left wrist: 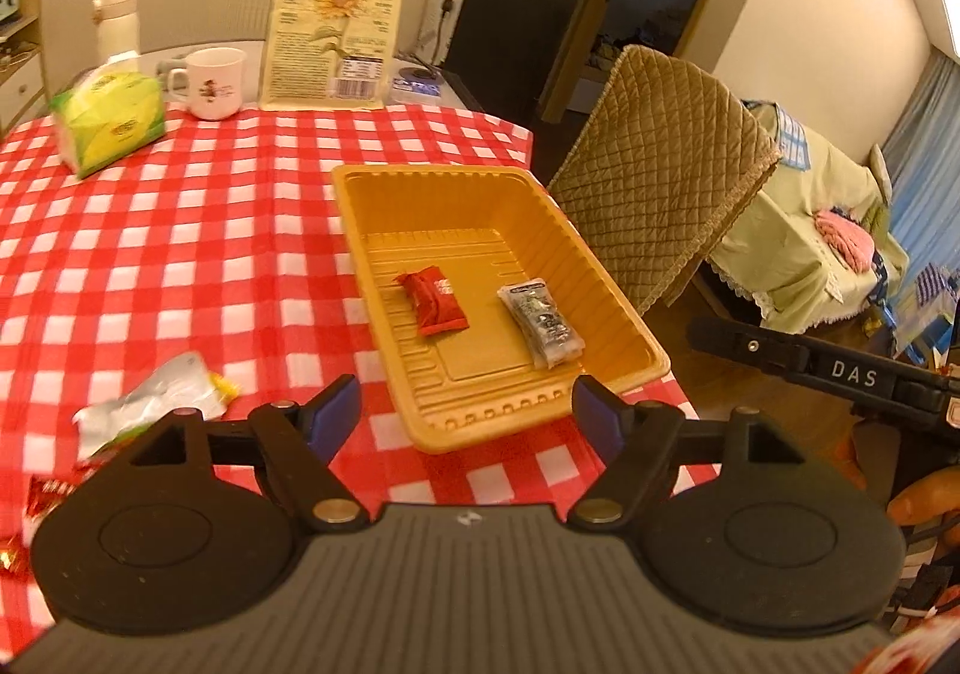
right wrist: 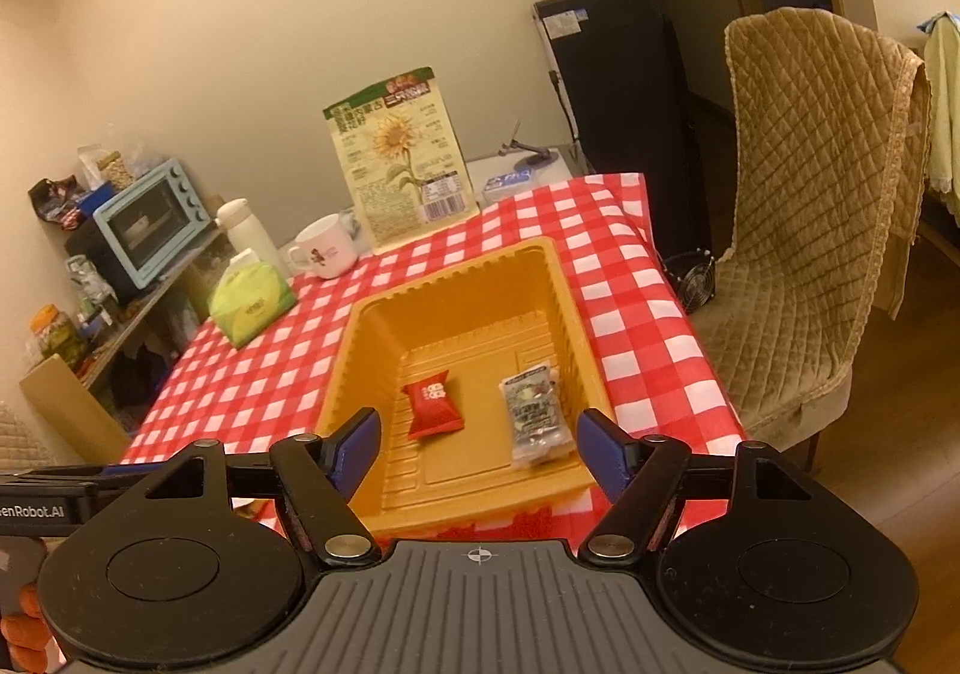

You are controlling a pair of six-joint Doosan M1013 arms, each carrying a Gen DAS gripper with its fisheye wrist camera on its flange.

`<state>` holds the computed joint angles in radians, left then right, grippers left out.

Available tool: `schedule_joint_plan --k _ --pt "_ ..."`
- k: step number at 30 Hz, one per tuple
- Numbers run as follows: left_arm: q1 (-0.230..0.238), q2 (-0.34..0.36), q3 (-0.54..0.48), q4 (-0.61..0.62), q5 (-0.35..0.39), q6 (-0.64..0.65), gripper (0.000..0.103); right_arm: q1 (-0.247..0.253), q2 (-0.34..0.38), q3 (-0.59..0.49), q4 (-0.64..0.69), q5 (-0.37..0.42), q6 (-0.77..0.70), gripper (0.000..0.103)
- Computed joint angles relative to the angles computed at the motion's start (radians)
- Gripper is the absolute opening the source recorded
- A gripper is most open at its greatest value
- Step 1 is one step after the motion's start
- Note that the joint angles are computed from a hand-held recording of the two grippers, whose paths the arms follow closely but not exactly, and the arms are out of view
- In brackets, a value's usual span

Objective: Organize snacks
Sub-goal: 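Withdraw both tools from the tray back toward the remaining snacks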

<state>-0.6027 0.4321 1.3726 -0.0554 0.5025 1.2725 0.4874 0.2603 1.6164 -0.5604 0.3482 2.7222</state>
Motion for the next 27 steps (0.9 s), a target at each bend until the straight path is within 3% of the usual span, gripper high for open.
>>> schedule_joint_plan --k 14,27 --pt "-0.014 -0.139 0.192 0.236 -0.026 -0.267 0.076 0.059 -0.03 0.03 0.123 -0.009 -0.164 0.073" --pt "-0.013 -0.229 0.326 0.379 0.018 -0.479 0.076 0.116 0.0 0.005 0.394 0.007 -0.496 0.073"
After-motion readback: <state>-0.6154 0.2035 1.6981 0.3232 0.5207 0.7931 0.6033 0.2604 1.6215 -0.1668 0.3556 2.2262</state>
